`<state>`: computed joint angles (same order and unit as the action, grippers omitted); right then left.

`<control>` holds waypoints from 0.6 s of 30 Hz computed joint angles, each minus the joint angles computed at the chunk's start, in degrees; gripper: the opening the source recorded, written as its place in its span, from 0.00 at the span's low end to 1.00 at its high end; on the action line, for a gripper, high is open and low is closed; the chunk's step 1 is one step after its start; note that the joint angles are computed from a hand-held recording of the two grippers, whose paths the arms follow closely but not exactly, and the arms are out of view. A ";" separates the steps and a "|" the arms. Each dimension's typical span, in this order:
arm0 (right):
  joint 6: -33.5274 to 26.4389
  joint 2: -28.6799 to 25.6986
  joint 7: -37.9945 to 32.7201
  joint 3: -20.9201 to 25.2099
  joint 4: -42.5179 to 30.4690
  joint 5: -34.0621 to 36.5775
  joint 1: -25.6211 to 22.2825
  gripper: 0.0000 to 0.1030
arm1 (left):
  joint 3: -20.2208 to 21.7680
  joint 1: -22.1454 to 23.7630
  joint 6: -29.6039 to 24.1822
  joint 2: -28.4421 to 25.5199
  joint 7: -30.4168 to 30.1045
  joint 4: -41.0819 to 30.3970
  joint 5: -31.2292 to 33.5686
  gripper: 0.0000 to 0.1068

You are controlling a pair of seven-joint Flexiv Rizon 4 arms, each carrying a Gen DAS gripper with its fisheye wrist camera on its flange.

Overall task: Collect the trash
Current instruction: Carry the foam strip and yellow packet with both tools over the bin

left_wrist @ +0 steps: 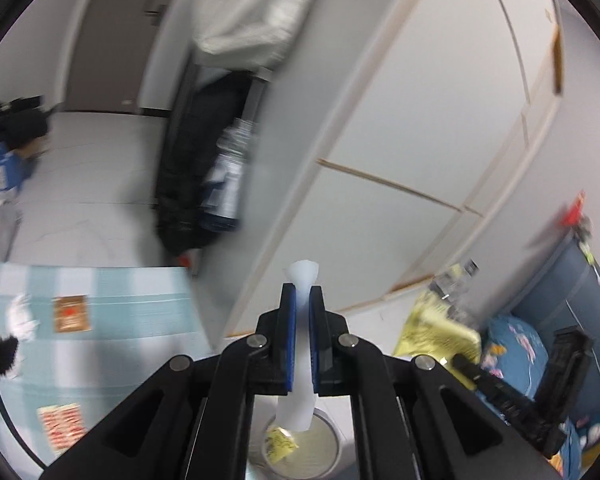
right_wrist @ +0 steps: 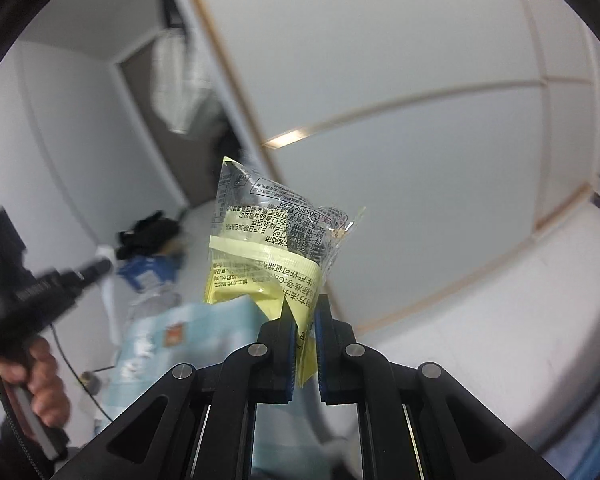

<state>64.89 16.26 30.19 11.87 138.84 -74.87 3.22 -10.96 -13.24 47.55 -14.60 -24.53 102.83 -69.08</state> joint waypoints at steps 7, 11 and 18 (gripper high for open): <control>-3.18 4.09 2.57 1.79 9.29 9.15 -0.48 0.07 | -2.08 -2.37 -4.75 -5.74 -3.12 -3.72 10.35 0.02; 0.52 1.28 7.32 0.48 12.63 8.39 -1.69 0.07 | -2.53 -3.25 -6.76 -9.02 -6.50 -5.67 18.69 0.02; 11.43 -9.22 21.74 -5.88 14.71 -8.14 -5.44 0.07 | -3.54 -2.92 -15.11 -14.61 -12.87 -10.20 27.69 0.02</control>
